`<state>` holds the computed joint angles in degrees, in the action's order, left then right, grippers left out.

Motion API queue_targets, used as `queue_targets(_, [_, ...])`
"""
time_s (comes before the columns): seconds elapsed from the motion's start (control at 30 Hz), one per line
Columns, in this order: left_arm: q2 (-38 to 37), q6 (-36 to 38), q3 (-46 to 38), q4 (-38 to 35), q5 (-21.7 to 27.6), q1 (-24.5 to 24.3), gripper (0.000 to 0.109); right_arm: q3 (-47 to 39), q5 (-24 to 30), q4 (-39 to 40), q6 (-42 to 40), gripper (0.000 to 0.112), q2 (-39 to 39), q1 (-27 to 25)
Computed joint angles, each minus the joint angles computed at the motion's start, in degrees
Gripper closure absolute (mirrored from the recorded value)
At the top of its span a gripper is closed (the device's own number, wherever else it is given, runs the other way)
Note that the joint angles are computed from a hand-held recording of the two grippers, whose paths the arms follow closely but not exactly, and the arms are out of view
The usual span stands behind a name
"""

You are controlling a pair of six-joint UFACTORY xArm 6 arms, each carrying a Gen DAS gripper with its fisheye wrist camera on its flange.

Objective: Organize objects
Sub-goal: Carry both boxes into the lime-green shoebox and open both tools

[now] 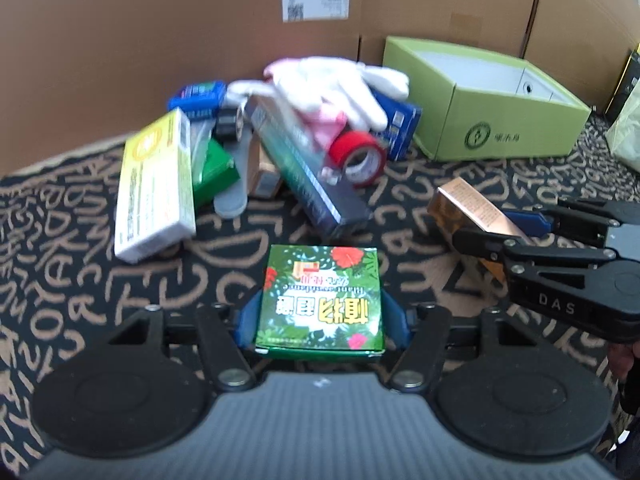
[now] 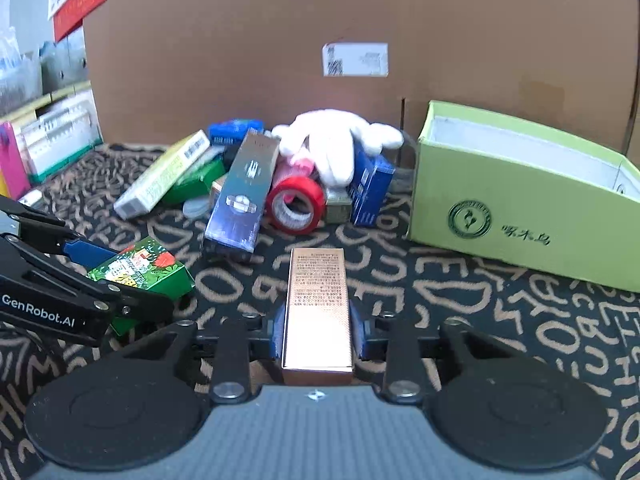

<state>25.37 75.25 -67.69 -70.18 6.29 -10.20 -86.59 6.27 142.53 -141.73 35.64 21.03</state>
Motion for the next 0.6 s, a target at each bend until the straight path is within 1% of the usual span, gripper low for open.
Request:
queue_targets(0.13, [-0.38, -0.31, -2.14, 0.08, -0.01, -1.02, 0.047, 1.61, 2.49, 0.98, -0.60, 0.077, -2.12, -1.55])
queue_targets(0.27, [0.88, 1.66, -6.54, -1.48, -0.58, -3.08, 0.047, 1.40, 4.27, 0.01, 0.71, 0.077, -3.12, -3.44])
queue_targets(0.33, [2.13, -1.85, -9.03, 1.84, -0.58, -4.00, 0.047, 0.60, 4.39, 1.65, -1.17, 0.077, -3.33, -4.51])
queue_targets(0.47, [5.47, -12.99, -15.18, 11.76, 1.14, -5.10, 0.047, -2.62, 3.51, 2.30, -1.96, 0.077, -2.97, -6.80])
queue_targets(0.5, [6.58, -15.34, -16.95, 13.85, 0.82, -5.61, 0.047, -3.97, 2.71, 0.56, -0.53, 0.077, -2.37, -7.16])
queue_targets(0.6, [10.64, -24.46, -23.22, 22.11, 0.20, -6.92, 0.047, -10.93, -0.77, 2.10, -1.75, 0.077, 1.08, -8.51])
